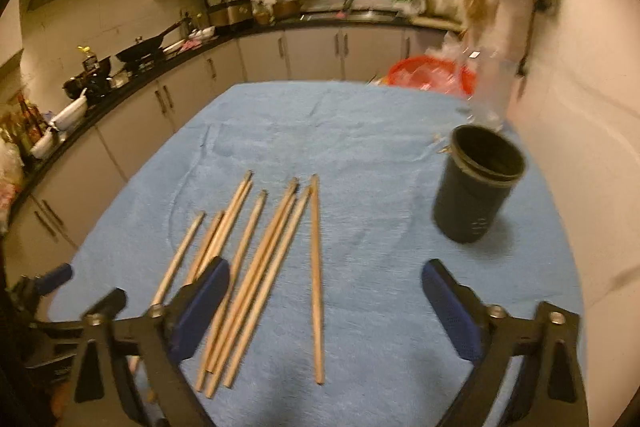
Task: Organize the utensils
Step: 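Lower the right tool onto a wooden chopstick and close it while the left tool grasps another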
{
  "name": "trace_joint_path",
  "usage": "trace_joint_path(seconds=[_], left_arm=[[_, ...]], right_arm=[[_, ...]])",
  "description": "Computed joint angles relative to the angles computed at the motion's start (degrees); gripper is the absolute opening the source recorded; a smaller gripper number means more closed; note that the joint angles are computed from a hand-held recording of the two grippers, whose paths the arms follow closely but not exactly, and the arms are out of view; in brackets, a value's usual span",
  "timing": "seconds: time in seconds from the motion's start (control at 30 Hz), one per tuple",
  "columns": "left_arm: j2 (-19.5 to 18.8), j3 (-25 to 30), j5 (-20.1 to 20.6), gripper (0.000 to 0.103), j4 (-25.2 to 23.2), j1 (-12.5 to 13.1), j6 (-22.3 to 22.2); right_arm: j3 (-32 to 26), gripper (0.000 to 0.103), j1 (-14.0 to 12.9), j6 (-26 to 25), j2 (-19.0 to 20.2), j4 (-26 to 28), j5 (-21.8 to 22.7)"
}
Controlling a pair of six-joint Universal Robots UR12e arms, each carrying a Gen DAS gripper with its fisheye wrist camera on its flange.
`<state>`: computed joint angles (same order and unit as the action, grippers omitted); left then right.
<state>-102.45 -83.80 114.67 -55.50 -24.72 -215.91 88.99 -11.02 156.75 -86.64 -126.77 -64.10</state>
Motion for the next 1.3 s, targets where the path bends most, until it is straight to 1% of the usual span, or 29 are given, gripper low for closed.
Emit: trace_joint_path(seconds=[0.03,0.1,0.13,0.17,0.2,0.23,0.27,0.3,0.37,0.47,0.5,0.57,0.6,0.63,0.67,0.73,0.77,0.83,0.9,0.93,1.03,1.13,1.3], left_arm=[[0.16,0.17,-2.72,0.087,-0.51,0.88,-0.05],[0.10,0.85,-6.15,0.067,-2.15,2.20,-0.29],[-0.01,1.24,-8.27,0.063,-2.81,2.96,0.24],[-0.13,1.58,-10.01,0.060,-3.39,3.54,0.54],[-0.26,1.92,-12.96,0.060,-3.82,4.40,0.96],[-0.43,2.19,-15.35,0.059,-4.03,5.07,1.36],[-0.71,2.60,-16.97,0.053,-4.32,5.56,1.38],[-1.18,3.31,-17.68,0.051,-4.92,5.86,1.33],[-2.26,4.74,-19.33,0.050,-5.47,6.29,2.58],[-4.42,7.67,-21.69,0.050,-7.65,6.86,3.57],[-4.92,8.39,-22.07,0.048,-8.14,6.93,4.13],[-6.25,10.36,-21.58,0.043,-9.97,6.85,4.53],[-6.94,11.22,-21.92,0.042,-10.27,6.87,5.79],[-7.54,12.05,-21.49,0.042,-11.11,6.80,6.18],[-8.02,12.74,-20.88,0.041,-12.05,6.78,5.95],[-8.79,13.68,-20.82,0.037,-13.26,6.93,6.24],[-9.13,14.10,-20.49,0.035,-13.73,6.89,6.26],[-9.72,14.78,-19.66,0.033,-14.79,6.92,5.92],[-10.21,15.56,-18.31,0.030,-15.32,6.77,6.31],[-10.43,15.87,-18.02,0.030,-15.56,6.73,6.34],[-11.08,16.82,-16.96,0.030,-16.34,6.63,6.65],[-11.60,17.75,-15.95,0.026,-17.58,6.42,7.08],[-11.59,18.27,-17.21,0.026,-18.43,7.17,7.44]], right_arm=[[-1.45,0.085,0.24,-0.46,0.90,2.01,-0.15],[-3.01,0.076,0.62,-0.72,1.96,3.49,-0.48],[-4.07,0.073,0.72,-1.11,2.64,4.83,-0.11],[-5.45,0.056,0.87,-1.50,3.46,6.92,0.14],[-6.66,0.046,1.03,-1.73,4.18,8.82,0.37],[-7.98,0.046,1.12,-1.96,5.03,10.84,0.92],[-9.32,0.045,1.24,-2.10,5.92,12.81,1.26],[-10.45,0.043,1.40,-1.78,6.72,14.14,1.23],[-12.38,0.043,1.65,-1.01,8.16,15.96,1.44],[-15.52,0.043,2.21,0.61,10.53,18.48,0.95],[-16.84,0.043,2.46,0.73,11.48,19.89,0.62],[-18.43,0.043,2.93,0.88,12.78,20.89,0.05],[-19.19,0.043,3.20,0.63,13.39,21.29,-0.33],[-19.98,0.040,3.45,0.69,14.01,21.79,-0.79],[-20.78,0.036,3.54,0.80,14.54,22.55,-1.01],[-22.36,0.035,3.88,0.88,15.79,24.24,-0.77],[-22.80,0.031,4.06,1.00,16.17,24.55,-1.14],[-23.73,0.030,4.49,1.27,17.08,25.49,-1.88],[-24.73,0.024,5.03,1.48,18.14,26.42,-3.07],[-25.18,0.024,5.32,1.87,18.66,26.59,-3.95],[-26.57,0.024,5.86,2.39,20.04,27.78,-4.51],[-27.99,0.024,6.71,2.75,21.33,28.32,-6.22],[-29.48,0.024,7.86,2.33,22.75,29.10,-8.73]])
